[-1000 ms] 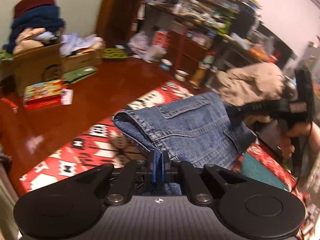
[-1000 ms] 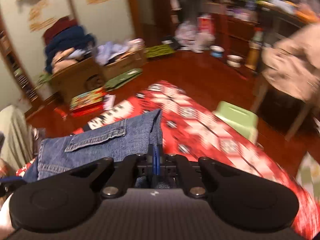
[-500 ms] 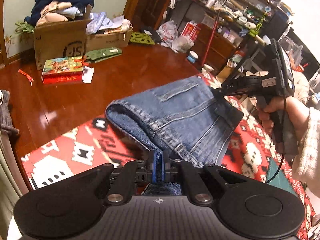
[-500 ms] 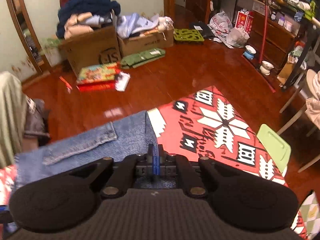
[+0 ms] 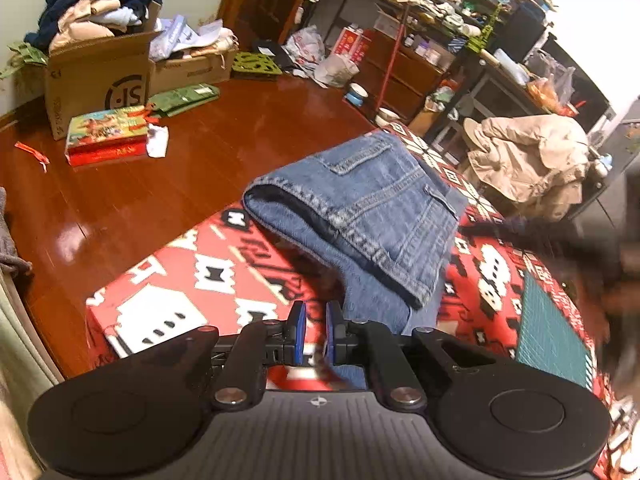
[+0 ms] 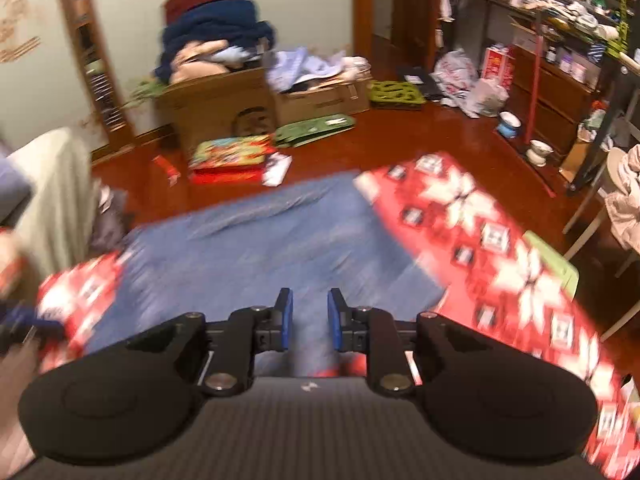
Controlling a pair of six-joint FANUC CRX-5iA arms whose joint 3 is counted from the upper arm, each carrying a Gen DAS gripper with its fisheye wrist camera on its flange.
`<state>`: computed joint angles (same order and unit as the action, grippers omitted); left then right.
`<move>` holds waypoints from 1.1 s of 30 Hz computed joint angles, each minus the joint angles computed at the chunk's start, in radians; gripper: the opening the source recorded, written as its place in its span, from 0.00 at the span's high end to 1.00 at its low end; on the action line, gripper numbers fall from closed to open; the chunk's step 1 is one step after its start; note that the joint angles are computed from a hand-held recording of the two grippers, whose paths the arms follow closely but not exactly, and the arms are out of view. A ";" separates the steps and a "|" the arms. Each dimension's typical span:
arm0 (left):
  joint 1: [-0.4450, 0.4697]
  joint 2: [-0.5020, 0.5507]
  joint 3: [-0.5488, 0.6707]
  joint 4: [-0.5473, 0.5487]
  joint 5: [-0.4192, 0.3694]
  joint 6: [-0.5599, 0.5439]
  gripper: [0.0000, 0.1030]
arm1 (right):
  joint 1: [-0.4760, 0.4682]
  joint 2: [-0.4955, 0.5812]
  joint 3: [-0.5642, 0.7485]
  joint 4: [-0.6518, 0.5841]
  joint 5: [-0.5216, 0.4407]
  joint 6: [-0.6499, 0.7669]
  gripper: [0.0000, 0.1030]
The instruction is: Fold clothes
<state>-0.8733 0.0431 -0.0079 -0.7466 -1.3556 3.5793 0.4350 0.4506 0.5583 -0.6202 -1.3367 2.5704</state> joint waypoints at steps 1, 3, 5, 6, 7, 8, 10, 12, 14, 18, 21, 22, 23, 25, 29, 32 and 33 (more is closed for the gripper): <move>0.005 -0.007 -0.013 0.008 0.024 -0.029 0.92 | -0.013 -0.038 -0.060 -0.005 -0.004 0.016 0.77; 0.004 -0.002 -0.016 0.020 0.030 -0.097 0.92 | -0.037 -0.109 -0.175 -0.008 -0.012 0.045 0.76; 0.003 0.017 -0.005 0.031 0.014 -0.169 0.92 | -0.055 -0.179 -0.295 -0.014 0.018 0.095 0.76; 0.001 0.020 -0.005 0.034 0.015 -0.189 0.92 | -0.067 -0.208 -0.341 -0.028 0.026 0.121 0.76; 0.001 0.018 -0.012 0.037 0.029 -0.199 0.92 | -0.082 -0.235 -0.383 -0.052 0.030 0.147 0.76; 0.003 0.014 -0.020 0.041 0.049 -0.206 0.92 | -0.093 -0.252 -0.410 -0.071 0.031 0.164 0.76; 0.010 0.014 -0.032 0.050 0.081 -0.225 0.92 | -0.099 -0.293 -0.471 -0.093 0.056 0.196 0.74; 0.018 0.032 -0.022 0.063 0.084 -0.265 0.92 | -0.089 -0.333 -0.532 -0.101 0.103 0.221 0.74; 0.020 0.051 -0.009 0.068 0.080 -0.304 0.92 | -0.084 -0.351 -0.567 -0.115 0.125 0.237 0.74; 0.028 0.060 -0.008 0.080 0.106 -0.335 0.92 | -0.073 -0.384 -0.614 -0.134 0.171 0.287 0.73; 0.030 0.047 -0.027 0.076 0.144 -0.315 0.84 | -0.090 -0.362 -0.579 -0.167 0.124 0.206 0.73; 0.028 0.046 -0.027 0.070 0.146 -0.309 0.83 | -0.104 -0.350 -0.556 -0.188 0.097 0.174 0.73; 0.025 0.046 -0.028 0.064 0.148 -0.304 0.80 | -0.118 -0.337 -0.532 -0.210 0.071 0.142 0.73; 0.019 0.046 -0.026 0.046 0.149 -0.287 0.76 | -0.121 -0.315 -0.493 -0.224 0.050 0.080 0.73; 0.012 0.031 -0.043 0.003 0.166 -0.218 0.72 | -0.118 -0.288 -0.456 -0.205 0.042 0.031 0.73; 0.010 0.012 -0.061 -0.019 0.184 -0.176 0.86 | -0.119 -0.288 -0.465 -0.200 0.032 0.030 0.73; 0.010 0.005 -0.066 -0.024 0.193 -0.167 0.88 | -0.119 -0.292 -0.473 -0.198 0.031 0.034 0.73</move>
<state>-0.8634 0.0485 -0.0743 -0.7704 -1.1628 3.4124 0.3161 0.1588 0.0852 -0.8183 -1.3053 2.6045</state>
